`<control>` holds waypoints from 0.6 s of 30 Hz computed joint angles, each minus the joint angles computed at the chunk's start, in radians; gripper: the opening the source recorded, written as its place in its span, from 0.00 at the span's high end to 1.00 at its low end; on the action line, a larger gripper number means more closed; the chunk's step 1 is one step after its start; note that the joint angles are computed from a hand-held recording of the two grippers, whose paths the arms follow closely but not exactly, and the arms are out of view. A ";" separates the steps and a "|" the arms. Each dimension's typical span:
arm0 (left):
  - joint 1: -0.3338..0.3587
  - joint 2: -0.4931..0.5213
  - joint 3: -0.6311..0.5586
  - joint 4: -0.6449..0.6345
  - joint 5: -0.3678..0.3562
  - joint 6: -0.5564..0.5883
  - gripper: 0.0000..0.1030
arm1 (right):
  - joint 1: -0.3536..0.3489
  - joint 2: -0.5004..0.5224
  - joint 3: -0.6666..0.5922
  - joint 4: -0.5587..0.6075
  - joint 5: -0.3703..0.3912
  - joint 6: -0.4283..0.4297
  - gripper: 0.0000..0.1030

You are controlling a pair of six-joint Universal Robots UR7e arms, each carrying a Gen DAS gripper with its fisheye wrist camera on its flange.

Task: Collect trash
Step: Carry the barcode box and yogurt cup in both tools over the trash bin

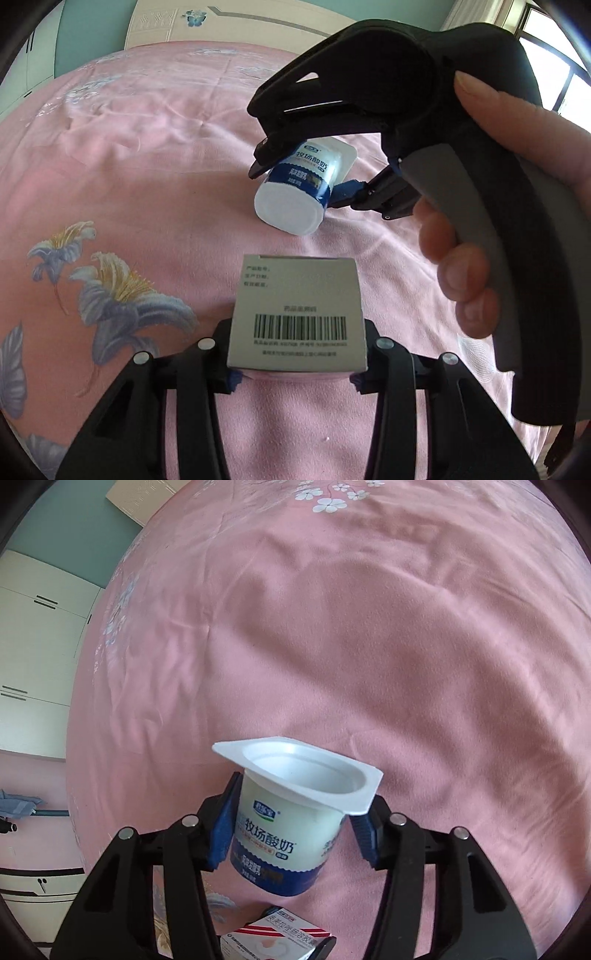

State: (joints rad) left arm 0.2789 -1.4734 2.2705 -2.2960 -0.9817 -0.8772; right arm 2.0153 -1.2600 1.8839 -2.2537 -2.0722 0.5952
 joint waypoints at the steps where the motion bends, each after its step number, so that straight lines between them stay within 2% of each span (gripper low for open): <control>1: -0.001 -0.002 -0.003 0.005 0.000 -0.004 0.56 | 0.007 -0.003 0.002 -0.001 -0.015 -0.021 0.46; 4: -0.021 -0.012 -0.018 0.064 0.018 -0.026 0.56 | 0.025 -0.032 0.012 0.013 -0.060 -0.059 0.47; 9: -0.075 -0.037 -0.069 0.206 0.046 -0.082 0.57 | 0.060 -0.119 0.044 0.046 -0.090 -0.097 0.47; 13: -0.146 -0.052 -0.140 0.396 0.062 -0.162 0.57 | 0.106 -0.219 0.072 0.128 -0.118 -0.072 0.47; 18: -0.253 -0.053 -0.261 0.654 0.078 -0.289 0.57 | 0.203 -0.330 0.068 0.268 -0.140 0.027 0.47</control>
